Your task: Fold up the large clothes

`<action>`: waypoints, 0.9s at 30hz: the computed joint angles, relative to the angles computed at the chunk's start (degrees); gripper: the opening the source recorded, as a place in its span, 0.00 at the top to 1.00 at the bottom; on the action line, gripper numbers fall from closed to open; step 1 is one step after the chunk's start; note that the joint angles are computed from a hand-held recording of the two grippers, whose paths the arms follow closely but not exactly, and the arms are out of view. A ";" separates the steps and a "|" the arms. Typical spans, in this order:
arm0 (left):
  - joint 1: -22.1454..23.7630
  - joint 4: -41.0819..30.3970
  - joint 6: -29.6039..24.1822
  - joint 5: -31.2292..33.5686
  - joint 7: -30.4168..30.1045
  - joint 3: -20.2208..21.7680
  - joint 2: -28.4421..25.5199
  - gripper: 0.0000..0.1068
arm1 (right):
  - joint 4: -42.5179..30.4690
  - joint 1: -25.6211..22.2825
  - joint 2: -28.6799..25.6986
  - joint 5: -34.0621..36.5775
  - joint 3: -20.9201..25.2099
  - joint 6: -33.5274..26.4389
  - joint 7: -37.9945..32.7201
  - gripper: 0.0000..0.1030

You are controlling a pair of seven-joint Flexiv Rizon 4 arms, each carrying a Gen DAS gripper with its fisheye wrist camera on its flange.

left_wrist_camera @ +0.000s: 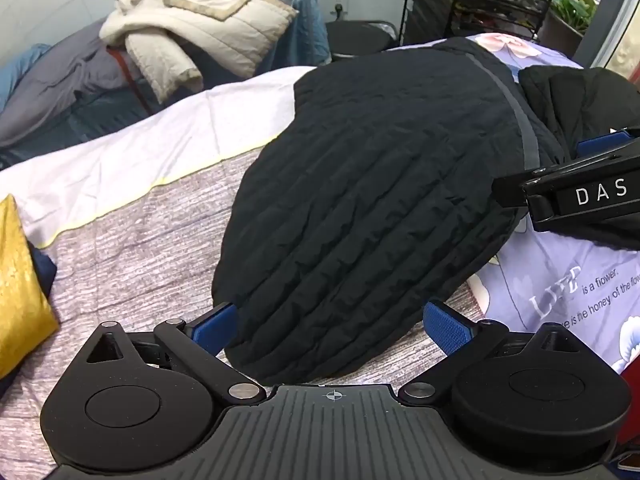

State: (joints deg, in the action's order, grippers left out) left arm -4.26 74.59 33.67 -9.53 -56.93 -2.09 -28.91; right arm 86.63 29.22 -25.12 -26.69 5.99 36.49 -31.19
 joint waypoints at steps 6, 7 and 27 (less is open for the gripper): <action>0.26 -0.02 0.26 -0.39 -0.37 -0.02 -0.18 0.04 | -0.55 -0.15 -0.29 0.56 0.15 -0.29 -0.99 0.02; 0.27 0.21 0.49 -0.40 -0.39 -0.01 -0.11 0.04 | -0.60 -0.14 -0.34 0.63 0.14 -0.33 -1.05 0.02; 0.04 1.38 1.23 0.38 -1.47 0.26 0.39 0.04 | -0.70 -0.06 -0.55 1.28 0.11 -0.52 -0.52 0.01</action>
